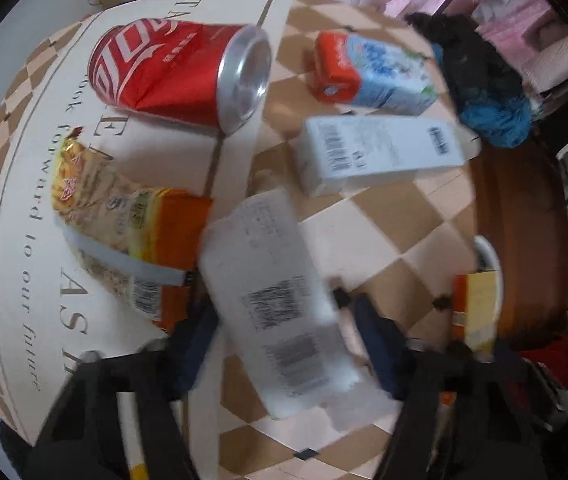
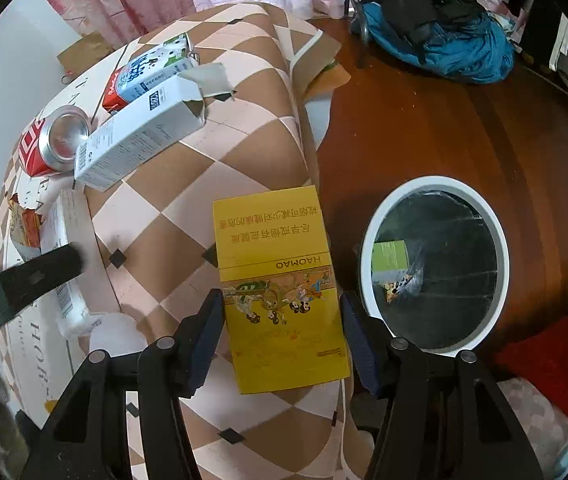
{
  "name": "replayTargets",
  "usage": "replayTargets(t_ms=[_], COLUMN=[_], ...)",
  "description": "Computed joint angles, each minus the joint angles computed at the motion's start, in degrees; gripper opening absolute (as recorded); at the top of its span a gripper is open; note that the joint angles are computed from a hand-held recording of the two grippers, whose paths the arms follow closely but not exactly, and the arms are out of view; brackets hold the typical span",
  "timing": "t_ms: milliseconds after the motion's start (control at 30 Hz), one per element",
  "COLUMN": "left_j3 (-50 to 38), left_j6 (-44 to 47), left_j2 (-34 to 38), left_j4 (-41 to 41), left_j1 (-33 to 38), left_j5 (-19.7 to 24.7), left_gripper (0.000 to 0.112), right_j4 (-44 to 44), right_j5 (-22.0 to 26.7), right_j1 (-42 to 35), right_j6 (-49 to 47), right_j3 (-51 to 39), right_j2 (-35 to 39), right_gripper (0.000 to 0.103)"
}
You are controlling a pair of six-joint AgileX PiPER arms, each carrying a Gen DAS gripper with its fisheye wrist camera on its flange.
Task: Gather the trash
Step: 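Grasp the white barcode box with the left tool while the right tool grasps the yellow box, then carry both boxes over the trash bin and open both tools to drop them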
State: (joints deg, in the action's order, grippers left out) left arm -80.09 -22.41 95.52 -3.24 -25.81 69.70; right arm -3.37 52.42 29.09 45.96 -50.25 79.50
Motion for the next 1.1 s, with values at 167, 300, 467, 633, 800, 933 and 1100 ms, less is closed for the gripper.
replayTargets(t_ms=[167,300,467,633,800,933,1100], left_j3=[5.26,10.99,11.35,11.96,13.78,14.79,13.46], left_j6=[3.30,8.78,11.33,10.59,4.56,2.52,0.48], left_j2=[-5.69,-9.76,-9.06,-9.07,-11.56,-15.19,-19.97], left_j4=[1.89,2.37,1.01,3.25,7.09,9.94,12.97], left_j1=[0.73,4.38,7.61,7.22,0.82,-1.66,-4.58], left_j5=[-1.17,-2.10,-2.55,-4.27,-4.66,-4.10,-1.64], left_gripper=[0.054,0.054,0.055,0.052,0.049,0.047,0.047], right_j4=[2.69,4.84,3.02,0.36,-4.40,-5.31,-6.74], right_j5=[-0.71,0.10,3.96,6.35,7.61,6.94,7.02], right_j1=[-0.40,1.53,5.02,7.65,11.45,12.39,14.97], right_j6=[-2.43,-4.54,-0.80,2.21,6.54,7.99,11.25], right_j3=[-0.81,-4.22,-8.25,-10.72,-11.19,-10.19,-9.55], right_j2=[0.44,3.24,6.27,8.29,8.88,7.81,4.47], right_gripper=[0.061,0.061,0.065,0.066,0.060,0.060,0.060])
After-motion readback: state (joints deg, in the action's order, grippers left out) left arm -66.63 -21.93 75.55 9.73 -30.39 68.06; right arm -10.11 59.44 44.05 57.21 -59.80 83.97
